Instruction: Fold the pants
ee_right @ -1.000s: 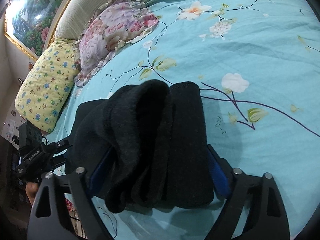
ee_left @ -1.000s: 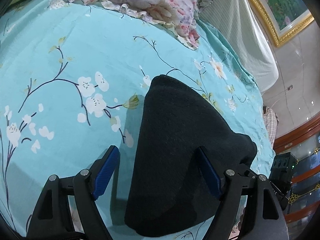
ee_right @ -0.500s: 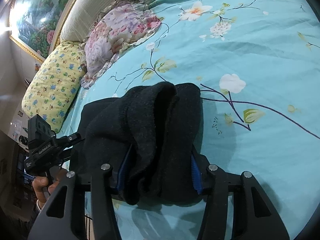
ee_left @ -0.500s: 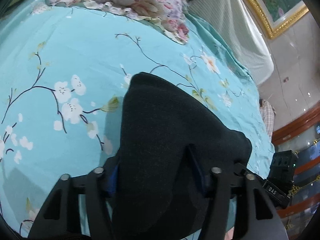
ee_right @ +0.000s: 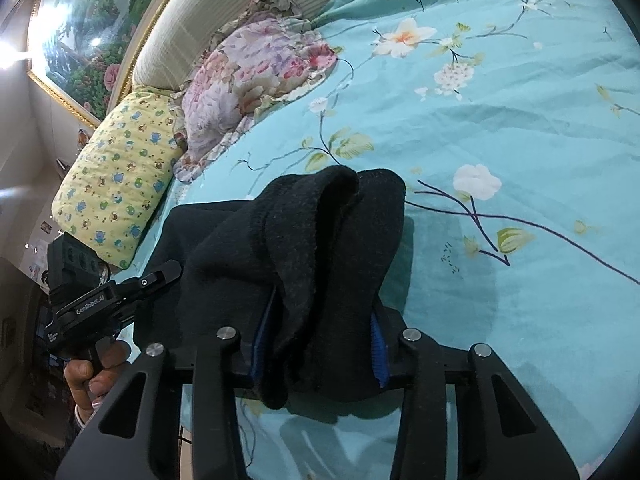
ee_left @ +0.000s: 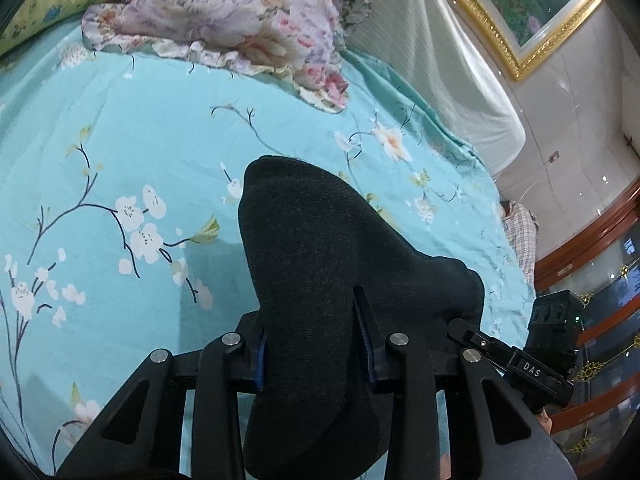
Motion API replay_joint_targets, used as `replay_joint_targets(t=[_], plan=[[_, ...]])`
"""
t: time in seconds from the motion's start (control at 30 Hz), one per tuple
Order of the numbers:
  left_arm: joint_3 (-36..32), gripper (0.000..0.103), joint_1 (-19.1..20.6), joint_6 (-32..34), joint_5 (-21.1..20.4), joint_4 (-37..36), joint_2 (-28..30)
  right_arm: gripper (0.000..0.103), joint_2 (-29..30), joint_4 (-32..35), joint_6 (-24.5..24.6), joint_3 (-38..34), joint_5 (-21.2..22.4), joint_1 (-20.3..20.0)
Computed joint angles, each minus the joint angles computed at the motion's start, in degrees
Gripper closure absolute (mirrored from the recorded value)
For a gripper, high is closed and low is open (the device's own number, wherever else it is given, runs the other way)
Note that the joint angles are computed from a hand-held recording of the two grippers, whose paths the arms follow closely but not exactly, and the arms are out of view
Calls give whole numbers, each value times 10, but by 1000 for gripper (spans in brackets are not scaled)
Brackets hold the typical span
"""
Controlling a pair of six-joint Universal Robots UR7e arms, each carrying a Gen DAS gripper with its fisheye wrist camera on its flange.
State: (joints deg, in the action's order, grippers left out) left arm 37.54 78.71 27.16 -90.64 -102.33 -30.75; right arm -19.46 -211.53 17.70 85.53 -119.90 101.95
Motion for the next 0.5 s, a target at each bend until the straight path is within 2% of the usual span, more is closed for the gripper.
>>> replay_joint_targets(t=[0.27,0.5], plan=[[-11,69,5,-10,-7,-10,-13,61,4,19,-17,-29,11,11],[-74,69,14,-20,0,-8,6,61,24,85,-44,-102,30,15]])
